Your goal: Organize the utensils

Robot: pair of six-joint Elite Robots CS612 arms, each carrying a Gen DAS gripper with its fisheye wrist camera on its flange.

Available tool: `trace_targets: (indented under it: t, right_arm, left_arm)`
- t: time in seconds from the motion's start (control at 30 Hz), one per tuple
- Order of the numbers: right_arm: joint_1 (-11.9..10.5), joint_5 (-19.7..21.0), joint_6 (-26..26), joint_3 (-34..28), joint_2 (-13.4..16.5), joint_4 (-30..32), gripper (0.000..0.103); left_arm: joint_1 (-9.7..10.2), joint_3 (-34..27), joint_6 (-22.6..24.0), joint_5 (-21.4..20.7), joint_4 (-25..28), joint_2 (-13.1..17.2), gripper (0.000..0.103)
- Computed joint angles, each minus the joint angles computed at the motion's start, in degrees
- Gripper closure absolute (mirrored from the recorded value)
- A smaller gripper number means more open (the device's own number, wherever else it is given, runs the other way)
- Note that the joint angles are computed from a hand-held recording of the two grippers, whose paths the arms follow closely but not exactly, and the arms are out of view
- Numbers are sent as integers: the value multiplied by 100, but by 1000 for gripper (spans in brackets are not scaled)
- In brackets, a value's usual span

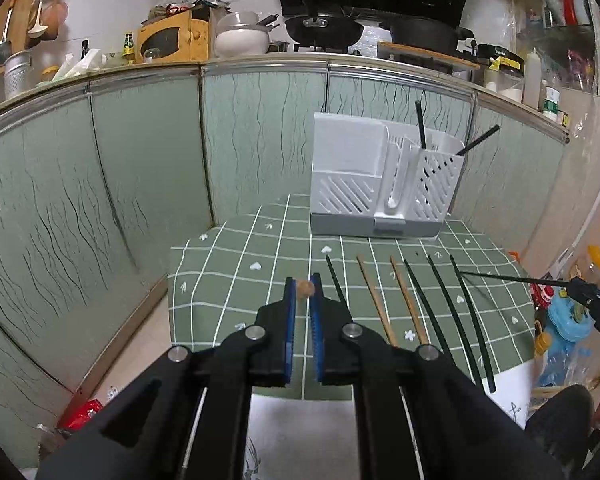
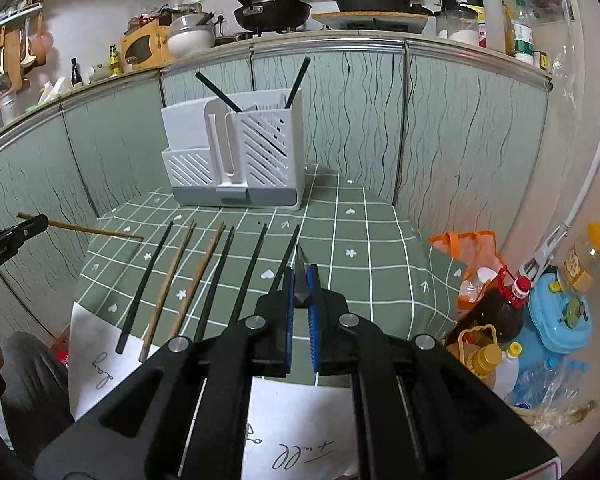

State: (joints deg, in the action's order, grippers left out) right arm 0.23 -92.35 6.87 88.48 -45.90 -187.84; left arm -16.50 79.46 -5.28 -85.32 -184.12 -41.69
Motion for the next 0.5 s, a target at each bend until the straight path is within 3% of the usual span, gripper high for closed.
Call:
trace_targets:
  t: [0.3,0.5]
  right_arm:
    - [-14,28,-86,-115,-37,18,97]
    - [-39,117,-102,-216,-33,72,97]
  left_arm:
    - [105,-310,-34,-439,350,44,95]
    - [118,-448,8,-376,447,62,95]
